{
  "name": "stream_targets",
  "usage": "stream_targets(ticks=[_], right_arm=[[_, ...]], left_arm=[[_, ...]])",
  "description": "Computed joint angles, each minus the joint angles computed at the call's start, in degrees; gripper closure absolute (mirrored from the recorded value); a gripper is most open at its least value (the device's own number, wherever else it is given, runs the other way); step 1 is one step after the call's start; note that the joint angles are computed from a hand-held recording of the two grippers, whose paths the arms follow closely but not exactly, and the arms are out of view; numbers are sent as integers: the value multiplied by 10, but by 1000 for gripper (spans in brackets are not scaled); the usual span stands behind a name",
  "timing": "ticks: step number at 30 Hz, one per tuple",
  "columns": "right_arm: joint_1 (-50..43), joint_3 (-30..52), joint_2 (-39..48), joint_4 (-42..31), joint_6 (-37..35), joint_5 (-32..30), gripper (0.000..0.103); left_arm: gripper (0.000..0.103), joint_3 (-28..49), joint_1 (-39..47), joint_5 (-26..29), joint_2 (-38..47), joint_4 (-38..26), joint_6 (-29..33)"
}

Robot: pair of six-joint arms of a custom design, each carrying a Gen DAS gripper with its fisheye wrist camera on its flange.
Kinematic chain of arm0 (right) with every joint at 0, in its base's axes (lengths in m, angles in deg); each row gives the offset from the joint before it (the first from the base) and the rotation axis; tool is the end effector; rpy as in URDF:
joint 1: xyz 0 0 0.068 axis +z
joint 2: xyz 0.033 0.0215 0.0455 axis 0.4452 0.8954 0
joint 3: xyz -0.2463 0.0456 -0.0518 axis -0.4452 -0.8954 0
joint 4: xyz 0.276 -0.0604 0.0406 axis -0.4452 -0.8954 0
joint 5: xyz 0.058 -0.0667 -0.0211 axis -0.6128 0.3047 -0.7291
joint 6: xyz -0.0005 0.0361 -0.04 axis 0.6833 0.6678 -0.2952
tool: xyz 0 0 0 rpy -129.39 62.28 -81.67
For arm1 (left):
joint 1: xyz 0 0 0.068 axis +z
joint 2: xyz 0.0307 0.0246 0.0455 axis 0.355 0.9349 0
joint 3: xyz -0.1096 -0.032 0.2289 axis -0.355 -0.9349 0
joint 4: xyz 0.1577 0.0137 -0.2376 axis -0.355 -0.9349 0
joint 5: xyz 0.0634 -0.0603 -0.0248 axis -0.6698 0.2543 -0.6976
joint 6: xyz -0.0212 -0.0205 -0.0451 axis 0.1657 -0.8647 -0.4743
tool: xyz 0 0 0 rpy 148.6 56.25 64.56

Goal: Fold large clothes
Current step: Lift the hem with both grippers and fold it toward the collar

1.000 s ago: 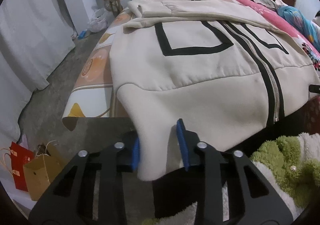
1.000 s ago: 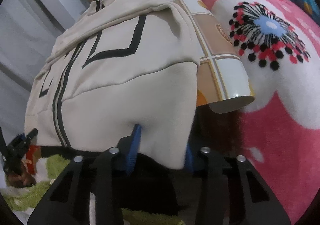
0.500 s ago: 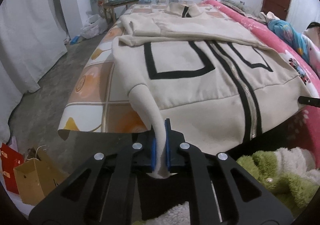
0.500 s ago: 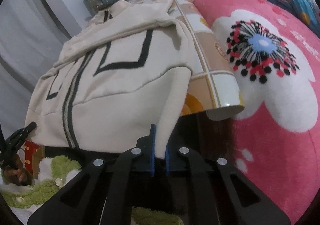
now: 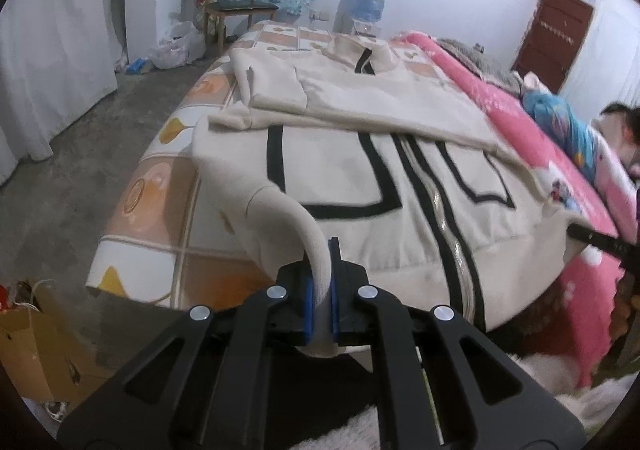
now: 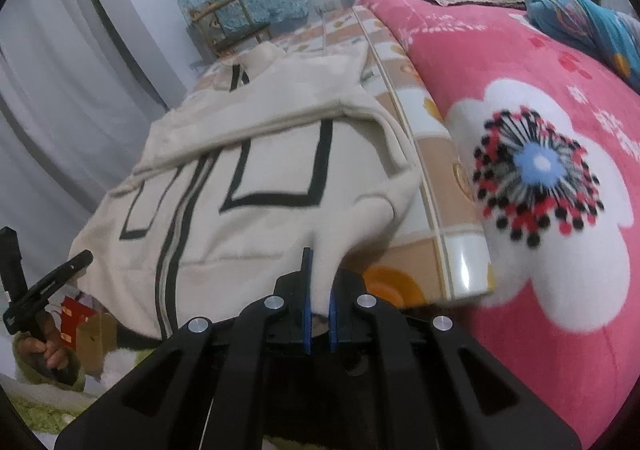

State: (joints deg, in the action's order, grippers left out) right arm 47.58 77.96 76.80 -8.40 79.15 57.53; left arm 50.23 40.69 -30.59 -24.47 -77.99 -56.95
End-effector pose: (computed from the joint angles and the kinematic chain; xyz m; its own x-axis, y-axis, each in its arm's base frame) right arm 0.2384 0.0968 0.2981 -0.8124 -0.0067 -0.5831 -0.2036 0.9403 0.2729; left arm 0.1728 0.0509 0.2774 -0.7098 -0.2599 -0.6547 -0.1358 0.9625 -0.2348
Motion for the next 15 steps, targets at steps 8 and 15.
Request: stream_targets(ticks=[8,15], right_arm=[[-20,77,79,21,-9,-24,97],[-32,163,168,20,0,-30,97]], left_arm=[[97,61,47,72,109,48,-63],[97,103,78,92,194,77,-102]])
